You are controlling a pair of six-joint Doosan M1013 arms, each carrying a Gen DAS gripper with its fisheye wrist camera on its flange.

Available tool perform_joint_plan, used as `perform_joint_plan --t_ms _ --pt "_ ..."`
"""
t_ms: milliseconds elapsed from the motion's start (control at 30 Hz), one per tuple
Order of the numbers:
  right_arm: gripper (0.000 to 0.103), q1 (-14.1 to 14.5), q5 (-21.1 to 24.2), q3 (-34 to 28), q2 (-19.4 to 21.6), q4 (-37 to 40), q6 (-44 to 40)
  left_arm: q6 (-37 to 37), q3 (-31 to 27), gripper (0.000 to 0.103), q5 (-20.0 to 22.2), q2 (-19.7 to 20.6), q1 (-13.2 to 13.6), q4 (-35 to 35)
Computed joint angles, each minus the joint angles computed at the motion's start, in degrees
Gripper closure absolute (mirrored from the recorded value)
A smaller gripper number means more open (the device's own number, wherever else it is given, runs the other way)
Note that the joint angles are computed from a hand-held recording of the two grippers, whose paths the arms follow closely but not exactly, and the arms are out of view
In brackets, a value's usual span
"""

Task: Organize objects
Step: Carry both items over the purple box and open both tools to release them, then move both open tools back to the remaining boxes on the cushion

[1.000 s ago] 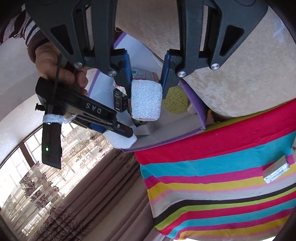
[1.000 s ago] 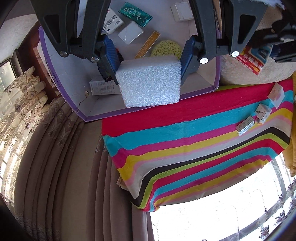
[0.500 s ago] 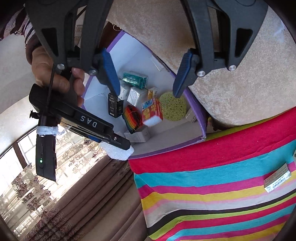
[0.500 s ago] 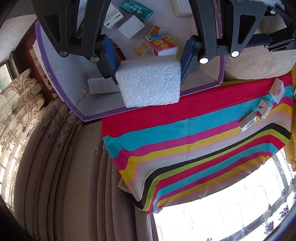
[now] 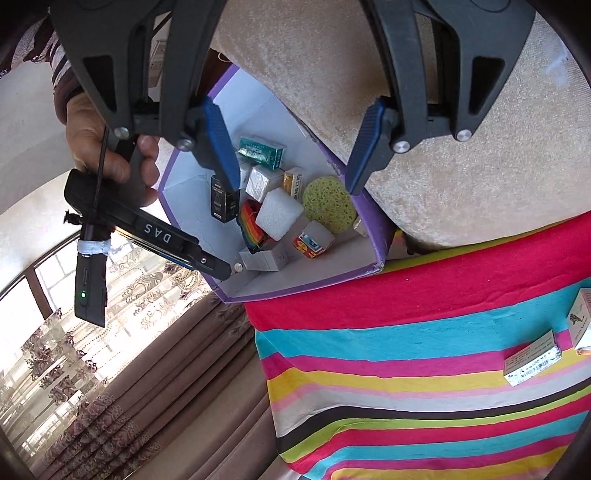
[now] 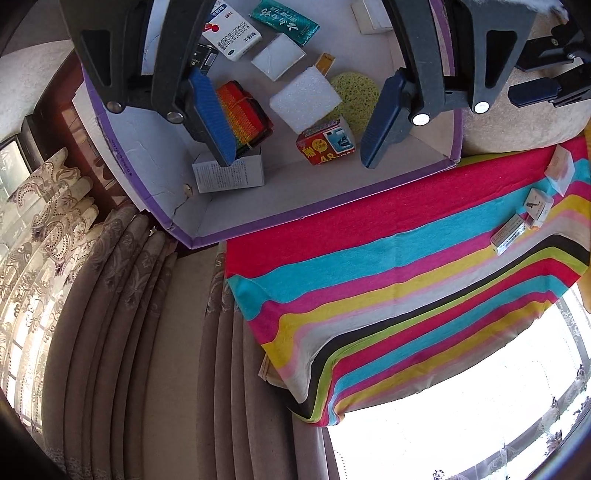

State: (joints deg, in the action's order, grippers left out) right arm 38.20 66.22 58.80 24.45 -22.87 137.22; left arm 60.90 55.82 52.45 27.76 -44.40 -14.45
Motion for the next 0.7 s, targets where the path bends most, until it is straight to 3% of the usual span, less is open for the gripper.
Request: perform_joint_plan --t_ms 333,700 --pt "0.031 0.8 0.1 -1.3 0.9 2.3 -2.7 -4.5 3.8 0.040 -2.5 -2.6 0.8 3.5" --pt "0.028 3.1 1.4 -7.9 4.8 5.3 -8.4 -11.5 10.1 0.040 -5.7 -6.9 2.3 9.9"
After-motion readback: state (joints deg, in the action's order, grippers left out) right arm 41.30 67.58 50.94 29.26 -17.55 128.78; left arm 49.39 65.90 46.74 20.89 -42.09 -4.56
